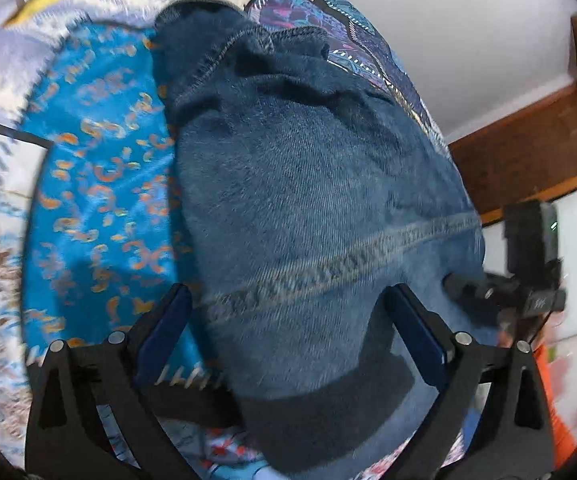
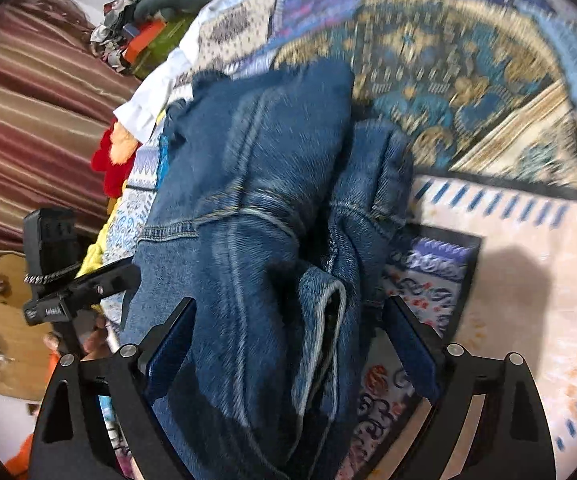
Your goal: Fold large clothes
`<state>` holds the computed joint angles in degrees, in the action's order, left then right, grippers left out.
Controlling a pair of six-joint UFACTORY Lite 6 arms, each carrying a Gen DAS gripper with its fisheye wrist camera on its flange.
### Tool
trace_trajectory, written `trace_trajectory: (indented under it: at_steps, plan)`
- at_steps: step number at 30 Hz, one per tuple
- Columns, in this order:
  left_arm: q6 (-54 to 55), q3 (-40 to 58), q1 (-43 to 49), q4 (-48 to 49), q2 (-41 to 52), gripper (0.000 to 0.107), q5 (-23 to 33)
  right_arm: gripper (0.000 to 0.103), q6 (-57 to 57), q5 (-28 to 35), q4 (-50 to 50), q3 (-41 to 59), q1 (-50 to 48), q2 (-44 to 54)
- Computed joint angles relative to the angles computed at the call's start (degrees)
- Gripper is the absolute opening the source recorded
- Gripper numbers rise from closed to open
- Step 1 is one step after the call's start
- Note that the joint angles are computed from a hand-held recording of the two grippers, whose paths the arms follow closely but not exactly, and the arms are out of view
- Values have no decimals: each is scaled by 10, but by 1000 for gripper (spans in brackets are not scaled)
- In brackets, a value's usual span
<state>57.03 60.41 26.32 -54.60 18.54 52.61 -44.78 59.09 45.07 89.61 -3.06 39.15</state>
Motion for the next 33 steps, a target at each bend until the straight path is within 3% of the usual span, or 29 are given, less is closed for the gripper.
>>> trace_trajectory:
  at_steps: [7,9,12,14,17,26,33]
  plan:
    - [-62,69,-73,10,73,101,-47,88,15,30,36,91,18,90]
    - [-74,68,-78,15,64,96,-50,83,14,23,37,88,23,88]
    - [-89,47,-92,48,9,78,-68,67,13,17,45,65,27,67]
    - [-112,37,-107,80,-32,66,-77,56,9,-6,46,25,36,22]
    - [-153,27,-130,133,-99,56,-77,47,8,-35,43,-23,58,-46]
    - [-115,71,-6,132,-246,53,54,44,64,0,60,-41,83,-191]
    - [-71,140,131,125,-272,53,159,44,134,-26,85,-20,163,-241]
